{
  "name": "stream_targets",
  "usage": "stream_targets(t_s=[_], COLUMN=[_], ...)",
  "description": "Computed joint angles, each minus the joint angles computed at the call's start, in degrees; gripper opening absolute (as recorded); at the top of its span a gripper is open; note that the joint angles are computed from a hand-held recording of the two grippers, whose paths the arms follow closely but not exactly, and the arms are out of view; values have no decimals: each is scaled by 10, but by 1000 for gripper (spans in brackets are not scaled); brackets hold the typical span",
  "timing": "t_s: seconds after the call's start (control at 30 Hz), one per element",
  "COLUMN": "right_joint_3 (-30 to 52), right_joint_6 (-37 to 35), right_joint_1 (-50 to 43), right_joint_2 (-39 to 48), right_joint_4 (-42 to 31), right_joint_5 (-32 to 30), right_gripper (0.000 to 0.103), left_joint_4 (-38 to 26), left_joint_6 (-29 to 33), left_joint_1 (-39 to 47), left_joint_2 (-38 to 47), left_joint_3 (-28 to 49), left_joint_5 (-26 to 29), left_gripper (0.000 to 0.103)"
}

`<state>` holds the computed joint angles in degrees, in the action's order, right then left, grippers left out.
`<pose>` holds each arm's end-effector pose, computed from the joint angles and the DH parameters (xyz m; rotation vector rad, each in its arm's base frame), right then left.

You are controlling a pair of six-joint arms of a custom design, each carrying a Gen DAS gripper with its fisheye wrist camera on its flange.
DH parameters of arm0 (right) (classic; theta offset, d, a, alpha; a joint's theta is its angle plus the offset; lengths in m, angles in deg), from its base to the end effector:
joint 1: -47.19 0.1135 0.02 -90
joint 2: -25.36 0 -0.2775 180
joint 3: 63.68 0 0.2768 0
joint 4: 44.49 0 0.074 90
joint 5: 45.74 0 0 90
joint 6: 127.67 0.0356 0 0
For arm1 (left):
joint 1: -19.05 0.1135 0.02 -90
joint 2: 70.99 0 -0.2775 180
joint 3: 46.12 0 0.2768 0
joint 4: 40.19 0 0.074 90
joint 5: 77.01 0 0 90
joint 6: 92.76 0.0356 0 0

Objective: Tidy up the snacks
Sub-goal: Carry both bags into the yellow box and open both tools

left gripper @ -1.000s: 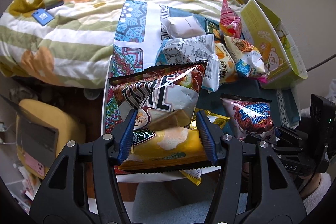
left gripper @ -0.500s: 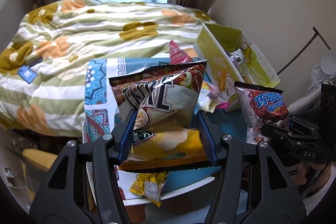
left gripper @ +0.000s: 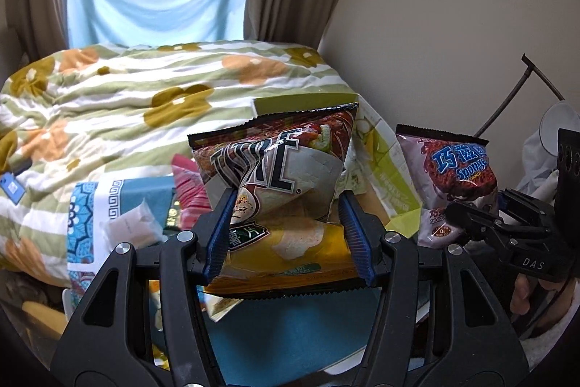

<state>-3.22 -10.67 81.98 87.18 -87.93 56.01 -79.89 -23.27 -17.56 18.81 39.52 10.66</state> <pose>0.2036 0.1326 0.2748 -0.0592 2.3503 0.2946 0.3012 -0.2219 0.2950 0.3128 2.3586 -0.4420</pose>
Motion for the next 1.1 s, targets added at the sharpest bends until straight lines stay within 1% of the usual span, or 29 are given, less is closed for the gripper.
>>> stream_targets(t_s=[0.07, 0.13, 0.23, 0.37, 0.43, 0.47, 0.53, 0.57, 0.6, 0.73, 0.87, 0.97, 1.1], right_joint_3=[-5, -8, -10, -11, -8, -7, -5, -4, -7, -7, -2, 14, 31], right_joint_6=[-46, -89, -154, -225, -248, -259, -274, -279, -283, -297, -307, -326, -341], right_joint_1=[-62, -119, -191, -271, -305, -319, -335, -342, -347, -368, -377, -371, -353], right_joint_2=[-12, -14, -7, 17, 35, 44, 58, 64, 64, 83, 101, 125, 158], right_joint_4=[5, 11, 19, 25, 28, 29, 28, 29, 29, 41, 41, 38, 47], right_joint_5=[-45, -86, -140, -200, -233, -248, -264, -271, -279, -304, -321, -313, -302], right_gripper=[51, 51, 51, 51, 51, 51, 51, 51, 51, 51, 51, 51, 51], left_joint_4=[4, 4, -21, -41, -54, -62, -81, -84, -80, -57, -54, -55, -76], left_joint_6=[-15, -28, -48, -77, -88, -89, -91, -96, -104, -135, -170, -184, -201], left_joint_1=[-28, -49, -75, -97, -106, -108, -113, -118, -122, -121, -121, -119, -118], left_joint_2=[54, 108, 193, 271, 299, 308, 327, 328, 324, 283, 243, 222, 210], left_joint_3=[46, 88, 167, 238, 263, 271, 293, 294, 286, 225, 171, 147, 134], left_joint_5=[-20, -27, -41, -55, -66, -68, -74, -86, -98, -101, -119, -130, -149], left_gripper=[53, 53, 53, 53, 53, 58, 74, 91, 100, 101, 101, 101, 101])
